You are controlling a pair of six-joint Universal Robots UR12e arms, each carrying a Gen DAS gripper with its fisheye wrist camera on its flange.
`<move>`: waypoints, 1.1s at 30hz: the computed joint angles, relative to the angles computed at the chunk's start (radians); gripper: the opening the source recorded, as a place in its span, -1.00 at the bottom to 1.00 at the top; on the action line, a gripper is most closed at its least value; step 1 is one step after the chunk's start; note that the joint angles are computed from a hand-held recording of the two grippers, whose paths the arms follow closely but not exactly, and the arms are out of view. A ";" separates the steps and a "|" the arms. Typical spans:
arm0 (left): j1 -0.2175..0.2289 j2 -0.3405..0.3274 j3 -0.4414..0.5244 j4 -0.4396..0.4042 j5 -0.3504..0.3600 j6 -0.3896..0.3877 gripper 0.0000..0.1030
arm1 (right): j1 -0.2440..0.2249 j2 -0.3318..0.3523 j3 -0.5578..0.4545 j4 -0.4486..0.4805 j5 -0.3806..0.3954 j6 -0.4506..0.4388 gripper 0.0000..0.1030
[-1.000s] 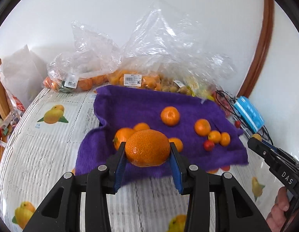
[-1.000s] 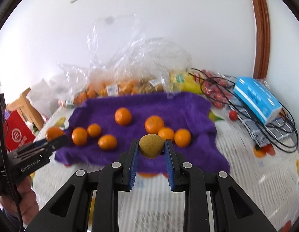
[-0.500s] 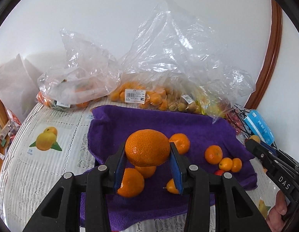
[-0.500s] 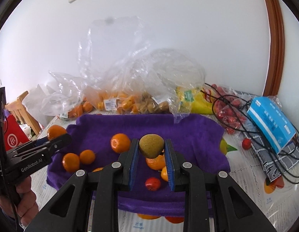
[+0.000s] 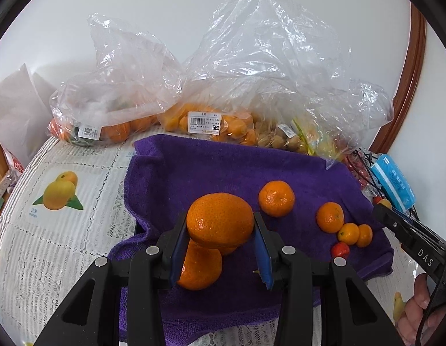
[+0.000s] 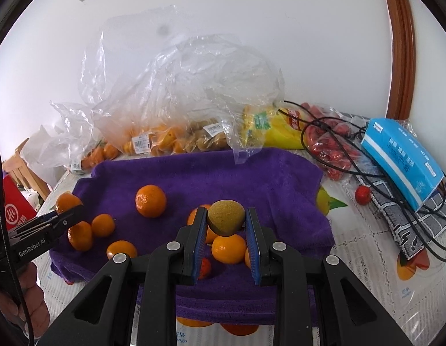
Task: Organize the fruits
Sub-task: 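Lower the yellow fruit and orange onto the towel with both tools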
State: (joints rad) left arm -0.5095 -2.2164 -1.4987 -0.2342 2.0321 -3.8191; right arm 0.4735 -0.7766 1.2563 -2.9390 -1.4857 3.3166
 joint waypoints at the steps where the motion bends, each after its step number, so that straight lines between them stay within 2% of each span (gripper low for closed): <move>1: 0.000 -0.001 0.001 0.000 -0.001 0.000 -0.24 | 0.001 0.001 0.000 0.001 -0.001 -0.001 -0.49; 11: 0.004 0.000 -0.001 -0.002 -0.023 -0.003 -0.24 | 0.006 0.010 -0.009 0.017 0.001 -0.015 -0.49; 18: -0.005 -0.006 0.010 -0.004 -0.003 0.022 -0.24 | 0.010 0.019 -0.021 0.044 0.009 -0.030 -0.49; 33: 0.002 -0.004 0.010 -0.013 -0.025 0.004 -0.23 | 0.016 0.031 -0.040 0.099 -0.007 -0.050 -0.48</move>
State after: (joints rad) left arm -0.5075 -2.2205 -1.4889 -0.2470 2.0068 -3.8149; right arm 0.4898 -0.7457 1.2164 -2.8395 -1.4930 3.2663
